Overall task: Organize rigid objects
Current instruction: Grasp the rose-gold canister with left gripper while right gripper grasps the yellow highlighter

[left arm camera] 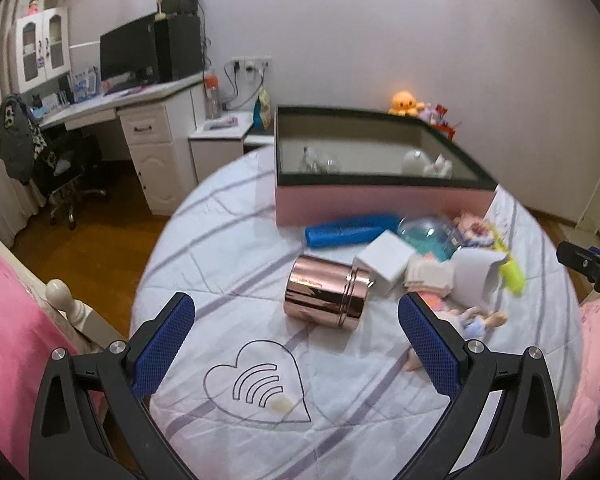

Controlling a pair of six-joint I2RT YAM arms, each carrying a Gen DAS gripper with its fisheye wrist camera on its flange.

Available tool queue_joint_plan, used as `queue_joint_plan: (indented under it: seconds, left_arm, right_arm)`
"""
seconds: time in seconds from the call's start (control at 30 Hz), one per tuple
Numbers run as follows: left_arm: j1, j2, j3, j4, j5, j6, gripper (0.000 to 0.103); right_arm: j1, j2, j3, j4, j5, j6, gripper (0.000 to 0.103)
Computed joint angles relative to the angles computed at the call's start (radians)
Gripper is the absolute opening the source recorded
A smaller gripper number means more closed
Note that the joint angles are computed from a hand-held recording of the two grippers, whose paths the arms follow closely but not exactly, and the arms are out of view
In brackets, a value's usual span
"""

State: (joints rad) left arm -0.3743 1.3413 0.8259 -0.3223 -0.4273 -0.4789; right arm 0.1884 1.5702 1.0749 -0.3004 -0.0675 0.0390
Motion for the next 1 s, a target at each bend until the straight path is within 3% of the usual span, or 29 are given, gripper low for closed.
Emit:
queue_joint_plan:
  seconds: [0.3,0.4,0.47,0.57,0.67,0.73,0.77,0.8,0.87,1.0]
  left_arm:
    - [0.059,0.169,0.064,0.057,0.063,0.047,0.103]
    - [0.072,0.215,0.086,0.068,0.075,0.061,0.103]
    - [0.077,0.236,0.1,0.065,0.079,0.065,0.103]
    - [0.091,0.254,0.111,0.064,0.104,0.07,0.1]
    - [0.104,0.265,0.116,0.07,0.154,0.084,0.089]
    - [0.099,0.281,0.129,0.057,0.162,0.094,0.061]
    - [0.099,0.281,0.129,0.063,0.161,0.097,0.057]
    - [0.102,0.274,0.125,0.068,0.171,0.097,0.054]
    - [0.114,0.264,0.114,0.079,0.194,0.091,0.054]
    - [0.123,0.237,0.096,0.085,0.204,0.085,0.054]
  right_arm:
    - [0.002,0.18,0.103,-0.018,-0.017,-0.017,0.099]
    - [0.009,0.22,0.137,-0.032,-0.007,-0.015,0.087]
    - [0.012,0.257,0.167,-0.045,-0.001,-0.021,0.074]
    - [0.018,0.298,0.191,-0.046,-0.005,-0.023,0.069]
    - [0.035,0.314,0.186,-0.017,0.02,-0.036,0.065]
    - [0.045,0.316,0.179,0.008,0.034,-0.051,0.058]
    - [0.049,0.315,0.179,0.011,0.034,-0.055,0.052]
    - [0.049,0.316,0.181,0.013,0.03,-0.061,0.047]
    - [0.047,0.307,0.172,0.02,0.014,-0.066,0.027]
    - [0.031,0.286,0.155,0.015,-0.025,-0.061,0.027]
